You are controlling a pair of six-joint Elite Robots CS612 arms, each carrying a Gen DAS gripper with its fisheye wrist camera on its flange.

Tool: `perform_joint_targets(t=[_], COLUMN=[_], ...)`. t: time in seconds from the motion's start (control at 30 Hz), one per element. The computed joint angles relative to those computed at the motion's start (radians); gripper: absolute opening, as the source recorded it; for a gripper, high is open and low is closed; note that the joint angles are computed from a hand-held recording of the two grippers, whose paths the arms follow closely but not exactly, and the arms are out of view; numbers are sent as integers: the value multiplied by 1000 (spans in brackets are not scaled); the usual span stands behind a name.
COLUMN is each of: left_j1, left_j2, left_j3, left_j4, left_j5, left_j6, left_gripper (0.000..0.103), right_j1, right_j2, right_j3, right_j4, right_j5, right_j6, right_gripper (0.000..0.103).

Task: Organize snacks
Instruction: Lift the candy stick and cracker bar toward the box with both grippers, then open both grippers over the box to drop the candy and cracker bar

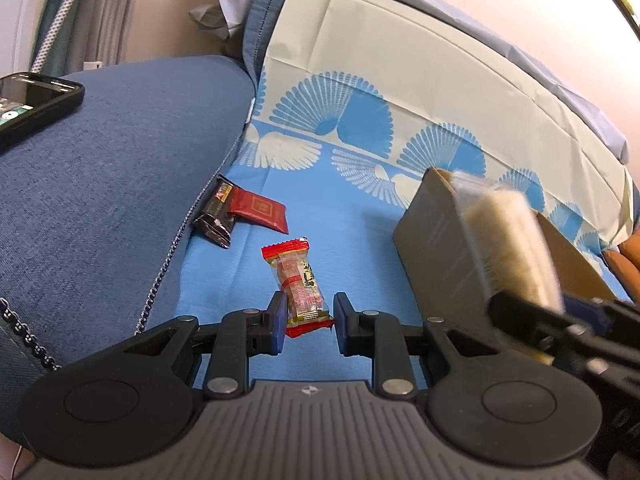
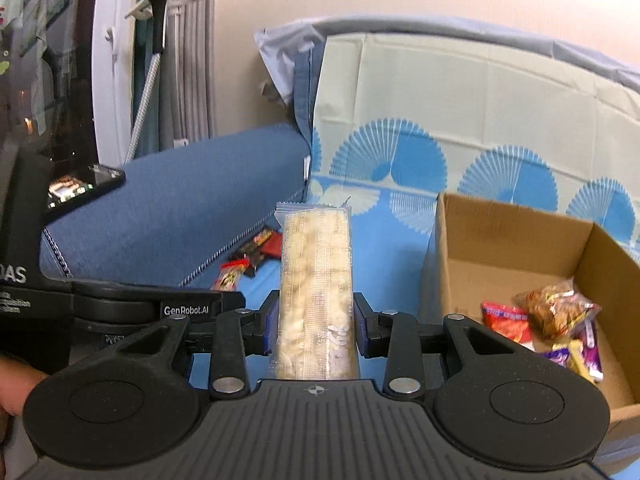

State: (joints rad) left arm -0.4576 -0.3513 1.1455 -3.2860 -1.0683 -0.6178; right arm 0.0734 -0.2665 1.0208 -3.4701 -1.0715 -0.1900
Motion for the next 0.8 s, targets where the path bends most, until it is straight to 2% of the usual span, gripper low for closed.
perform_joint_targets(t=[0.27, 0.47, 0.7, 0.8], left_j1=[-8, -11, -8, -7], left_j2=[7, 11, 13, 37], left_j3=[-17, -36, -90, -170], left_j4=[22, 51, 105, 107], left_j5=[22, 34, 46, 39], left_j6=[52, 69, 16, 52], left_gripper=[27, 27, 27, 27], right_j1=[-18, -29, -36, -39], right_j2=[4, 17, 33, 39], right_j3=[-11, -43, -76, -95], right_j4=[-82, -101, -94, -79], right_j5=[15, -4, -73, -115], right_j6=[89, 168, 262, 321], right_gripper=[38, 38, 38, 38])
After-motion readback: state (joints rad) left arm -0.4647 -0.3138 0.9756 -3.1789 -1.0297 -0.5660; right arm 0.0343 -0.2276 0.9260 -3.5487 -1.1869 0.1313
